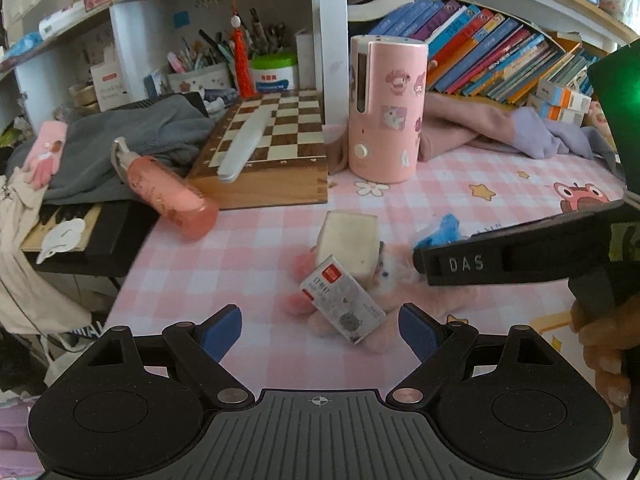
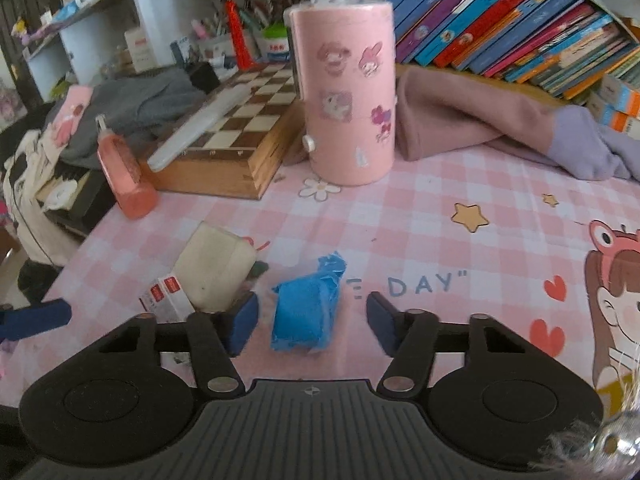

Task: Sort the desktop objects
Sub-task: 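Grasp the blue glove with the right gripper while the left grasps the white-red card box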

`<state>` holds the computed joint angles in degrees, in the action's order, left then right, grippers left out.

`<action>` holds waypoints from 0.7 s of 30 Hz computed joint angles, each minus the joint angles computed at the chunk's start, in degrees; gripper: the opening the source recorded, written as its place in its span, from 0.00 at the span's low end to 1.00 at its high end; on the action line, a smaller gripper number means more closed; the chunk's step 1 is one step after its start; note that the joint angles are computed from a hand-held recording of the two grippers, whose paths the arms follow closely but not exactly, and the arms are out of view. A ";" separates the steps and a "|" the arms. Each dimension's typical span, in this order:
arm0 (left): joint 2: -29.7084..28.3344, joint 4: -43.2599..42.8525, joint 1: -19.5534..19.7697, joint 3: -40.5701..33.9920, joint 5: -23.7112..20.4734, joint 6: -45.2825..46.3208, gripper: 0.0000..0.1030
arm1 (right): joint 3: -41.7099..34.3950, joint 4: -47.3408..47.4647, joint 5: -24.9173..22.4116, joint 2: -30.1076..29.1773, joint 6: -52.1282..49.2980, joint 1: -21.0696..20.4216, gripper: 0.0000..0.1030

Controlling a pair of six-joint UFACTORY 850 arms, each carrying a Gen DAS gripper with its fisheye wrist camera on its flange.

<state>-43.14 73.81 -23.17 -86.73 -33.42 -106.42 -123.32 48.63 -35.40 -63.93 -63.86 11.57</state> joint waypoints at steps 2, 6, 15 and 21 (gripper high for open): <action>-0.60 0.02 0.23 -0.69 0.25 -0.08 0.85 | -2.54 -2.24 -1.56 -1.50 2.17 -0.01 0.35; -1.74 -0.53 0.73 -2.15 1.26 0.32 0.85 | -4.86 -2.09 -3.53 -2.75 3.39 -0.65 0.27; -3.96 -2.94 1.73 -5.00 3.36 -0.65 0.65 | -1.11 3.78 -1.76 0.28 0.47 -2.44 0.27; -4.79 -7.75 2.68 -5.77 6.00 1.29 0.35 | 2.31 5.68 -2.31 2.55 -2.49 -3.23 0.27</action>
<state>-47.94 66.06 -20.48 -92.50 -27.42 -105.13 -121.02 54.31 -37.72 -61.38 -66.34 8.34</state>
